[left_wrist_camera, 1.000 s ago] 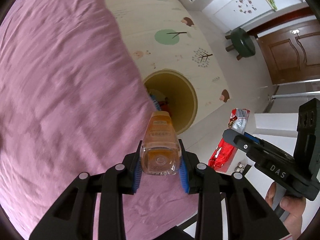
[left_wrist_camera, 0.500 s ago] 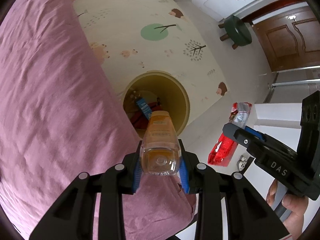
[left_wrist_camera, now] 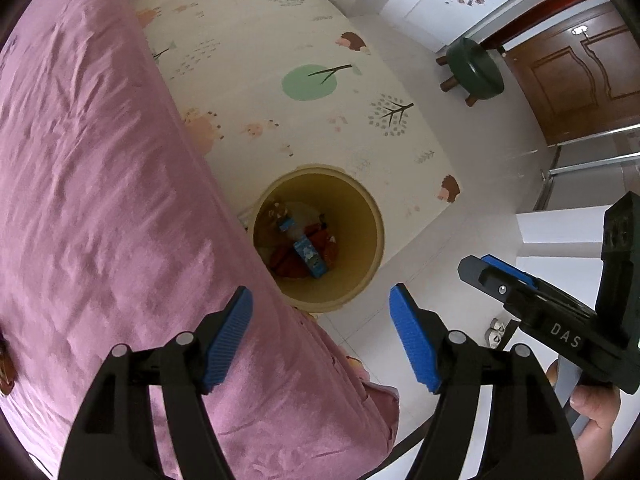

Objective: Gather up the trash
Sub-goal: 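Open both tools to drop the packet and bottle into the bin, then move both open tools back to the socks and packet on the bed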

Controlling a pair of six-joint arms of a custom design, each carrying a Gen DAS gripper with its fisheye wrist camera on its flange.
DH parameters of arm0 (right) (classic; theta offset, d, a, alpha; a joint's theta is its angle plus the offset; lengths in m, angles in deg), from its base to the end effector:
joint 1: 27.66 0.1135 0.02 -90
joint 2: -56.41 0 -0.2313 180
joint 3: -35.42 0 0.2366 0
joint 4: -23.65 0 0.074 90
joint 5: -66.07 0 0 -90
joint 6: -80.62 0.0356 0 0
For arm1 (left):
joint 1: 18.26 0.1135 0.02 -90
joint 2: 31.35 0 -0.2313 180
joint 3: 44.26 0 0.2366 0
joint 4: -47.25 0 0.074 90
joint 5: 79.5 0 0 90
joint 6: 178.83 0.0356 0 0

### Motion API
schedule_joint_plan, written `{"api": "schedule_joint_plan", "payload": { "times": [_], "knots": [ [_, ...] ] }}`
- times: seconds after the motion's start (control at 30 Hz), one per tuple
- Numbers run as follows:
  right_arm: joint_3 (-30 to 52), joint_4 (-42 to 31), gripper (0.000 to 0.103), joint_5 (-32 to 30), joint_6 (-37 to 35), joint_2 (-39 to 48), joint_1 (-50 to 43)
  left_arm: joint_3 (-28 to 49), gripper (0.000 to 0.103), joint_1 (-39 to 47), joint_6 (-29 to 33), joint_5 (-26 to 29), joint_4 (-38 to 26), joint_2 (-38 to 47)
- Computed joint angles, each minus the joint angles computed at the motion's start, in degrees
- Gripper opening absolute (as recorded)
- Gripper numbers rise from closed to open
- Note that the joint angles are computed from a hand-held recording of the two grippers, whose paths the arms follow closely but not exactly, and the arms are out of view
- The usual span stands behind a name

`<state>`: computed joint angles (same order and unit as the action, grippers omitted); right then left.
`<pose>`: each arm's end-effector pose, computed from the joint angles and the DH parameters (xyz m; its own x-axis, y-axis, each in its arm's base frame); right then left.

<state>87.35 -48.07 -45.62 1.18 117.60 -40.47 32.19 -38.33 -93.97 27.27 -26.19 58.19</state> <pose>0.1578 -0.0224 0.1723 -0.9193 0.3837 -0.0872 0.3235 0.8632 0.3876 0.2361 -0.0972 0.1833 -0.9647 0.2611 -0.0345 0.2596 0.9204 -0.2923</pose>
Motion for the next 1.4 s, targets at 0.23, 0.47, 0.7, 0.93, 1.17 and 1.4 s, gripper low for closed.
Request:
{"api": "schedule_joint_plan", "payload": {
  "times": [0.23,0.47,0.7,0.93,1.17,1.4],
  "knots": [
    [1.43,-0.43,0.050,0.36,6.16,-2.83,9.38,-3.44,0.071,5.16,1.94,-0.60,-1.94,-5.33],
    [2.96,1.88,0.050,3.33,18.25,-3.71,26.60,-7.52,0.071,17.32,9.60,-0.60,-6.47,-13.25],
    [6.46,7.26,0.050,8.01,32.73,0.76,47.74,-9.35,0.071,37.40,24.63,-0.27,-13.28,-18.91],
    [13.87,12.39,0.050,11.82,43.03,11.29,65.23,-7.17,0.071,64.38,45.38,-1.53,-18.30,-16.05],
    [26.87,16.24,0.050,13.28,48.17,26.91,77.55,3.49,0.071,86.64,59.19,-3.83,-18.83,-2.33],
    [44.05,16.01,0.050,14.19,51.05,42.62,85.07,19.25,0.071,98.51,64.30,-4.80,-20.15,12.57]
  ]
}}
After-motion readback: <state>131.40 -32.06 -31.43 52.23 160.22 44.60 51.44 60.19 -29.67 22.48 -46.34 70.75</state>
